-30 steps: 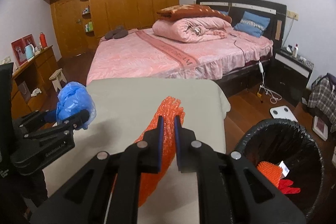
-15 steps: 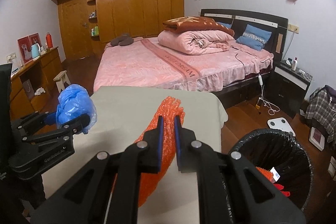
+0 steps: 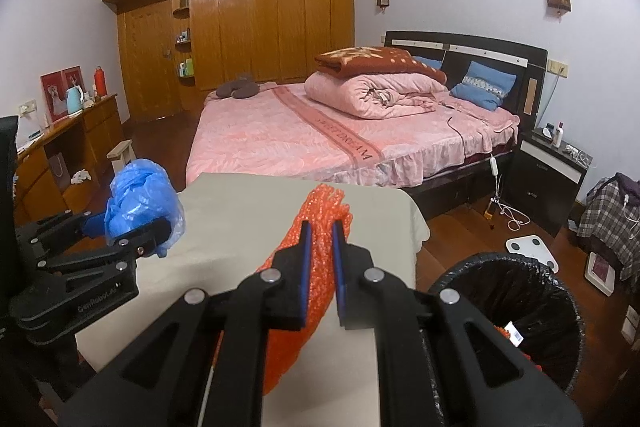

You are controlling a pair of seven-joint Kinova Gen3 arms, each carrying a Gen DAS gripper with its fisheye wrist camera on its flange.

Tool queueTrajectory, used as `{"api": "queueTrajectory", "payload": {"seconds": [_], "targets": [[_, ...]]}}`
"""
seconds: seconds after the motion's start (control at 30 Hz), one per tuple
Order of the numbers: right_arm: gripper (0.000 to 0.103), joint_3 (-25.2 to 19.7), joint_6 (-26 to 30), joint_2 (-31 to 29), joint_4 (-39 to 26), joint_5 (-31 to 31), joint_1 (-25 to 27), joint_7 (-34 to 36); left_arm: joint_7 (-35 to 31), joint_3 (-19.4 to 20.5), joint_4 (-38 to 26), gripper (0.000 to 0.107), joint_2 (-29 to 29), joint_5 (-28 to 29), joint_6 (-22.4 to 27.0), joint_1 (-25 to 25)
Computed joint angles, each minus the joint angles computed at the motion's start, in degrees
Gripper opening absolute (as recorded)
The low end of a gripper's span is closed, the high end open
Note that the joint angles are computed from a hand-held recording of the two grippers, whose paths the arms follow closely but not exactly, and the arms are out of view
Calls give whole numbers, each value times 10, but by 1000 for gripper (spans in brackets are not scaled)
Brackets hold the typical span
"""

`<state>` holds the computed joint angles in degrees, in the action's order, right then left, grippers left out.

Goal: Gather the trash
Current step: 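Carry the blue bags and orange mesh over the bin with both grippers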

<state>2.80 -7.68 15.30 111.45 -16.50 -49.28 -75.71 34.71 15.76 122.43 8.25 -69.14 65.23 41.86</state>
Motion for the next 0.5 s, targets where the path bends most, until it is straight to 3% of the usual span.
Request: {"api": "queueTrajectory", "payload": {"seconds": [0.5], "targets": [[9, -40, -26, -37, 45, -14, 51, 17, 4, 10, -14, 48, 9, -7, 27, 25]]}}
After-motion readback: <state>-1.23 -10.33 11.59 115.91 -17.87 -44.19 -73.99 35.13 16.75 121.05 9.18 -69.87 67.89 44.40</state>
